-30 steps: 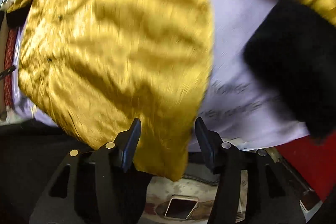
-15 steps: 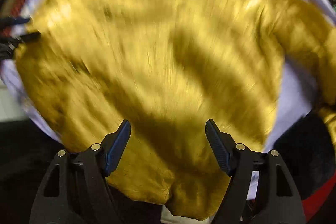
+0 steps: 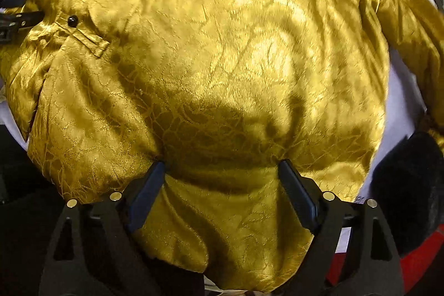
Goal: Fold large clothes
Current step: 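Smooth the jacket body flat with both tools pressing on the satin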
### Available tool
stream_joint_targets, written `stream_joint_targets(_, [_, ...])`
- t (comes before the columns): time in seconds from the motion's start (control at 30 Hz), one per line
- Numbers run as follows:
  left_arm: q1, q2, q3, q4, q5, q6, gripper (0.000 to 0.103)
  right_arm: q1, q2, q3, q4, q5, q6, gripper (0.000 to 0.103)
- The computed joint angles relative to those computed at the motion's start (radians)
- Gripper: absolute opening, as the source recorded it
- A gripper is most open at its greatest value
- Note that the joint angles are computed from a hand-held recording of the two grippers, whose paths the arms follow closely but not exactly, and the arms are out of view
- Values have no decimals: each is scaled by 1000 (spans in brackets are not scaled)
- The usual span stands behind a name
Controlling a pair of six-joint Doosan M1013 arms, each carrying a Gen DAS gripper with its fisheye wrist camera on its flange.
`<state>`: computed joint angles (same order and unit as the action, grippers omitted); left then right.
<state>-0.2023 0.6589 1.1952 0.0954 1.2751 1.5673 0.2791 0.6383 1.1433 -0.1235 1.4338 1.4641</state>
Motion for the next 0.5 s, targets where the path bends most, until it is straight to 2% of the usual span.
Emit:
stream_joint_targets(0.13, [-4,28,-52,-2,62,-4,98,-13,-45,36,-20,-108,80,84])
stream_joint_targets(0.27, [-25,8,-42,53,35,-14,96,-46,-107,103,-73,-211,280,84])
stream_joint_targets(0.37, [-52,-22,-15,85,-16,8,96,-72,-166,165,-125,-286,430,84])
stream_joint_targets(0.5, [-83,-34,-24,85,-38,40,96,-86,-230,233,-265,-326,571,84])
